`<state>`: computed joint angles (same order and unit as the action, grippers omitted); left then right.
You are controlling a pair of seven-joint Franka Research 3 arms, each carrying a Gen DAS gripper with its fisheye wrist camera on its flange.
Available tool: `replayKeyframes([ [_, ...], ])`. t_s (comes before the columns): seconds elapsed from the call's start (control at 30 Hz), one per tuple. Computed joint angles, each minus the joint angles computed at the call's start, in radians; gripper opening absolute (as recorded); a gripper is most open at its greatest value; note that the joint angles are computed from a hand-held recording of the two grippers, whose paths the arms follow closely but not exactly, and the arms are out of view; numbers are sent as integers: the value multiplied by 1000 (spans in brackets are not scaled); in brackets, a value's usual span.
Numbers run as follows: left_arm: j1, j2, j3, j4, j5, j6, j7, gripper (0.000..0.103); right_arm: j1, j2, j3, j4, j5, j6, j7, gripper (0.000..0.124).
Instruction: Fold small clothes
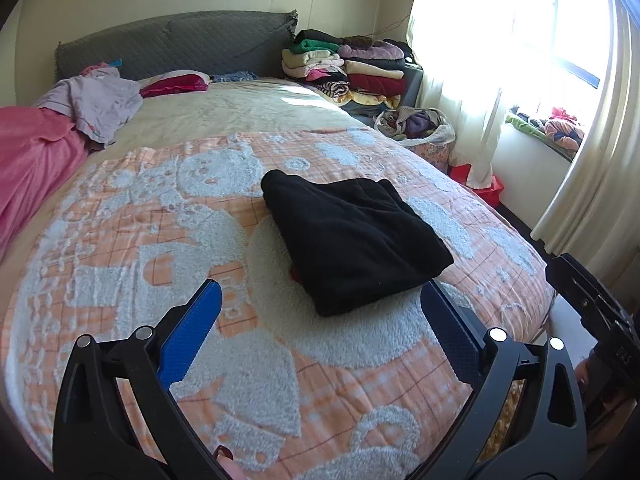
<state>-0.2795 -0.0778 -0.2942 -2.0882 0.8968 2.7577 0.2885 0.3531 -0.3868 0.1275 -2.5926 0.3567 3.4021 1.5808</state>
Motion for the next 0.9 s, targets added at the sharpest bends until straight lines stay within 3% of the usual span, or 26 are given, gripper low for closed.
replayKeyframes([
  [0.47, 31, -101, -36, -153, 85, 7, -161, 93, -86, -27, 110, -61, -4, -58, -24, 98],
  [0.57, 40, -107, -38, -176, 90, 11, -184, 93, -140, -21, 173, -67, -9, -68, -23, 98],
  [0.8, 48, -79, -29, -215, 55, 33, -189, 93, -415, 15, 437, -49, -53, -169, 90, 98],
  [0.9, 51, -70, -27, -220, 72, 40, -220, 93, -414, 46, 429, -39, -79, -187, 135, 98],
])
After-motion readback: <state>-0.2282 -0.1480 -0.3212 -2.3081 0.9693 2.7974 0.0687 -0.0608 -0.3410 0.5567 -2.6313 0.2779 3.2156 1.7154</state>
